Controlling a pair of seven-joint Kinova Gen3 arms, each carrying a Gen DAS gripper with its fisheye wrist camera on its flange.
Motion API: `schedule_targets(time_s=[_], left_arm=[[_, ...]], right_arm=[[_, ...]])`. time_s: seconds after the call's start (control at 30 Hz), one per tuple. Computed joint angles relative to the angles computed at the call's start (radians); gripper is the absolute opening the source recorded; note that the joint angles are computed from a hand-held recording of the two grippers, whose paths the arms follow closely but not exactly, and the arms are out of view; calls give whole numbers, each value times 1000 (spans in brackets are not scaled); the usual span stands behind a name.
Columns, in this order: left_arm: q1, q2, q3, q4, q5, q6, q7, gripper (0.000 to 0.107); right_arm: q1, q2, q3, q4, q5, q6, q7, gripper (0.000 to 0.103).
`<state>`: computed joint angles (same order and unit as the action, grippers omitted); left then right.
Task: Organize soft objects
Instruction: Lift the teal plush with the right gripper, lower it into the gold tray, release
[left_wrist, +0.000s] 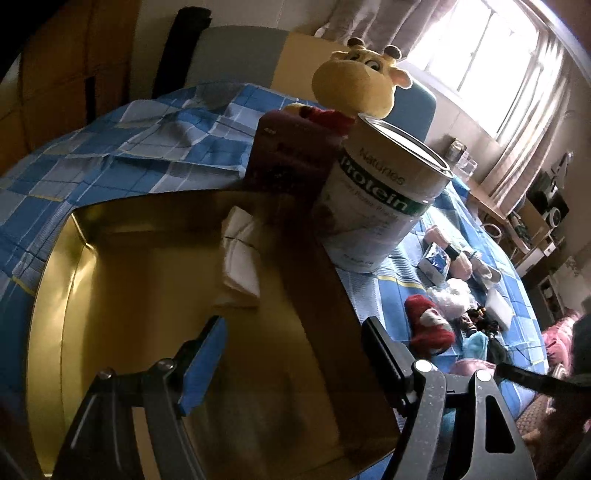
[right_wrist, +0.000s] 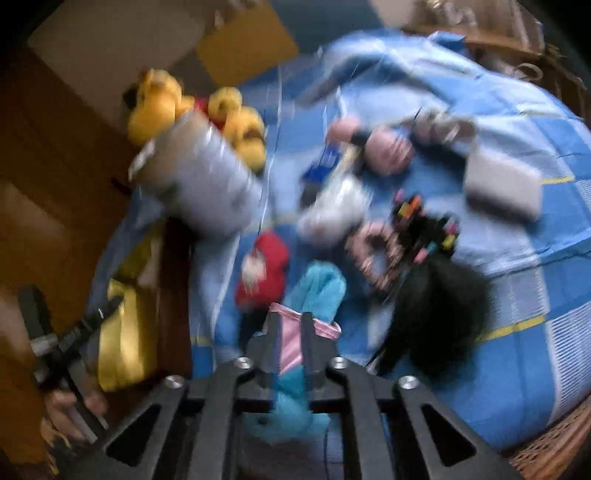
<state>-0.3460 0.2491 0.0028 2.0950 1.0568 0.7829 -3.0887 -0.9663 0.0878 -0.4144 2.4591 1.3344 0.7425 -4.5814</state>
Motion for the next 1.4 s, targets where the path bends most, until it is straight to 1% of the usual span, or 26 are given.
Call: schedule_targets(time_s=[0.03,0.07,0.1,0.13,0.2,0.23,0.27,0.3,0.4,0.43,0.47,0.5,0.57,0.63,0.67,0.73,0.8,0.87,0.93,1.03,1.1,1.13,1.2,1.27,1.33,1.4], left_arm=[[0,-1,-1,0,-1,-1,0,76],[-2,-1,-2,0,-2,1,-2,76],[-6,-2,-2,2,3,4,-13,76],[-10,-6,-1,7,14,3,-32,76],[-11,-15,-2,19,32,-7,-62,76],[-10,-18,-4,23,39,-8,-74,76],[-9,-19,-6,24,40,-8,-78,76],[-8,-20,-9,26,39,-7,-80,76],[-7,-22,-15,31,35,-11,-89,76],[-7,-23,-16,33,35,-14,-93,76],[-9,-22,-19,34,34,-14,-96,76],[-11,-20,-21,35,33,-15,-96,76],[-17,-14,-24,34,31,-12,-95,76],[-21,-9,-26,33,28,-17,-91,76],[-23,-6,-26,32,26,-18,-88,76],[-30,-3,-26,31,26,-17,-87,76],[-37,1,-26,30,28,-16,-90,76],[-44,2,-26,31,32,-17,-98,76],[-50,5,-28,29,33,-19,-100,76],[-62,10,-31,24,33,-15,-103,76],[-71,14,-33,21,34,-16,-106,76],[-74,16,-34,19,32,-18,-105,76],[-83,20,-36,15,29,-14,-106,76],[-91,20,-37,14,33,-18,-110,76],[-98,22,-38,11,33,-20,-109,76],[-101,21,-40,8,31,-28,-102,76]], right_arm=[[4,12,7,1,23,-20,-18,42],[12,18,8,7,49,-39,-52,45],[37,23,-4,9,65,-59,-77,50],[73,32,-33,8,73,-70,-86,63],[143,60,-100,-11,55,-76,-55,75],[159,71,-107,-25,38,-84,-15,76],[158,82,-97,-41,16,-96,26,77],[147,93,-69,-57,-6,-115,67,77],[86,140,57,-104,-76,-192,189,75],[69,147,86,-114,-95,-215,219,58],[47,147,111,-124,-116,-222,255,55],[10,147,145,-135,-150,-214,295,52],[-31,143,169,-158,-202,-179,377,49],[-88,122,220,-169,-256,-163,458,48],[-111,106,234,-176,-291,-140,498,48],[-131,79,235,-195,-333,-84,543,48],[-158,25,256,-208,-396,-5,615,48],[-116,-11,228,-233,-437,75,696,48],[-27,-30,170,-267,-460,151,778,48],[112,-38,119,-327,-463,229,900,48],[204,-33,101,-383,-452,283,981,48],[251,-22,83,-423,-457,319,1022,48],[330,2,76,-515,-445,376,1103,48],[346,38,121,-608,-405,405,1184,48],[310,71,209,-700,-375,414,1266,48],[252,97,301,-793,-335,410,1346,48]])
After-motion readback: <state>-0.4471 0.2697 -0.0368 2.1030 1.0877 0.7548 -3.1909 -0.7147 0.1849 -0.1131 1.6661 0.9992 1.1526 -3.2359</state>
